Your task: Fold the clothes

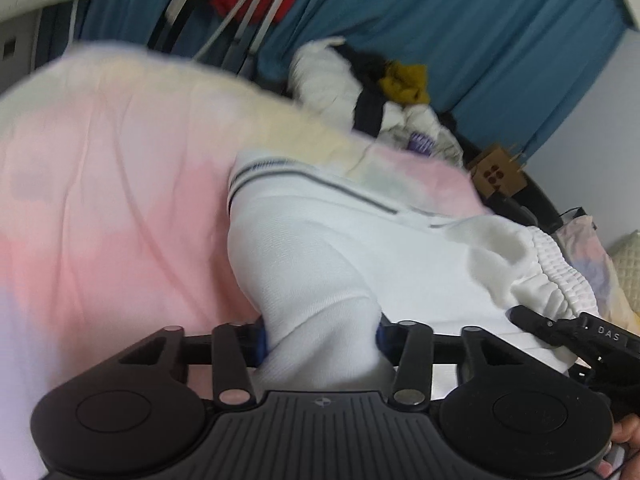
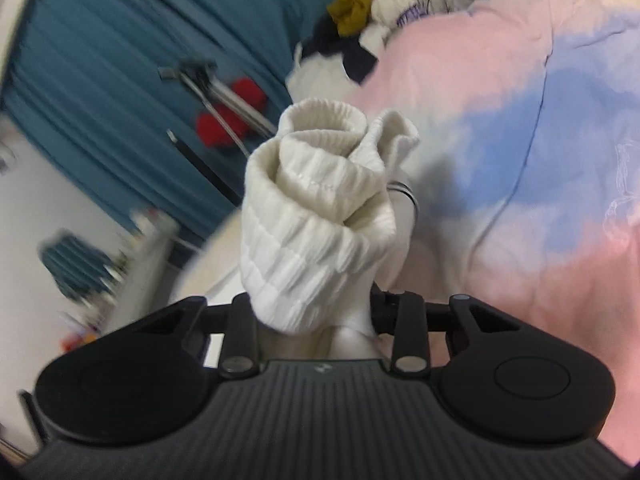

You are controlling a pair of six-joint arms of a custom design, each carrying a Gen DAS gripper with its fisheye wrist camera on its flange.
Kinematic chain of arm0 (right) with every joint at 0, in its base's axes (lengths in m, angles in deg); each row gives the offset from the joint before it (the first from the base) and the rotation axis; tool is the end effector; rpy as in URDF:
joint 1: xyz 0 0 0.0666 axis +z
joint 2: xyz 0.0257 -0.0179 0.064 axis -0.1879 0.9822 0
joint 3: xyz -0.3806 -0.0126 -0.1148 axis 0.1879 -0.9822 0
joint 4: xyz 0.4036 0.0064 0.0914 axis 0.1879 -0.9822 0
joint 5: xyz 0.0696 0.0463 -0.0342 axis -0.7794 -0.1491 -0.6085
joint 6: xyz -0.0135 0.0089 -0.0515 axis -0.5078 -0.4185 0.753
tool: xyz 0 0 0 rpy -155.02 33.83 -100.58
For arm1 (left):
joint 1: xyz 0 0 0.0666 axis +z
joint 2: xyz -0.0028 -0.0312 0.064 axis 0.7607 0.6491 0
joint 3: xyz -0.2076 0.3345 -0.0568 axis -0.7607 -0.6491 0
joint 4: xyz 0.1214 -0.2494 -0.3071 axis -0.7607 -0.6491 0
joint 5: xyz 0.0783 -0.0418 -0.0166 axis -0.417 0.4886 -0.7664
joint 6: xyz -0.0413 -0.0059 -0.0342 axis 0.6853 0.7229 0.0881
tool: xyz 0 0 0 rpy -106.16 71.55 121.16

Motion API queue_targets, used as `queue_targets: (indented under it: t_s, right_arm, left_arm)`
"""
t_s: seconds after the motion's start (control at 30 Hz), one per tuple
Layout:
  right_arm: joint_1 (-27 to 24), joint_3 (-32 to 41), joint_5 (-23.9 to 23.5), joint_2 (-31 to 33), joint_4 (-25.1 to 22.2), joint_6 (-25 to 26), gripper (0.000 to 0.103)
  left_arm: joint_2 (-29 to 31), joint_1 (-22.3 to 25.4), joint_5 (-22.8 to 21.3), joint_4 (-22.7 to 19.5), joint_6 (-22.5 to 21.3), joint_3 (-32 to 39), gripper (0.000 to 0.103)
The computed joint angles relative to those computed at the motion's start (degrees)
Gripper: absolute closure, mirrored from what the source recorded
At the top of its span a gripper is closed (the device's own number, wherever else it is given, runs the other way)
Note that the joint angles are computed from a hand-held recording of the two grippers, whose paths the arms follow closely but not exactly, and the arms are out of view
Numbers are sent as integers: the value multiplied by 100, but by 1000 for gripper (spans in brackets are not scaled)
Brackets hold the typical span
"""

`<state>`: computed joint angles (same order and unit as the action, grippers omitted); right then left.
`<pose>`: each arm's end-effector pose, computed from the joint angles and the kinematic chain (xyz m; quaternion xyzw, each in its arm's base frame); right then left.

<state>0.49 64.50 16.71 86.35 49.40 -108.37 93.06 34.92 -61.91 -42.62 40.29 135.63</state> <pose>0.3781 0.0764 0.3891 0.2979 0.7888 0.2997 0.4464 0.4551 -0.1316 0.4086 0.0449 0.8943 -0.2705 0.3537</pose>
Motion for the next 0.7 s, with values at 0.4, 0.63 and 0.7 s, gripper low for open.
queue_targets:
  t_s: [0.4,0.63,0.7]
  right_arm:
    - [-1830,-583,-208,-1044,1264,-470,68]
    - [-2385,-924,687,-541,2273,104,68]
    - [-2475,-893,827,-184,2398,244,68]
  left_arm:
    - [953,-1605,-530,628,-2,1743,60]
    - [2696,-2239,-534,742,-115,3353,60]
    - [3121,-2295,-527,711,-215,3693,60]
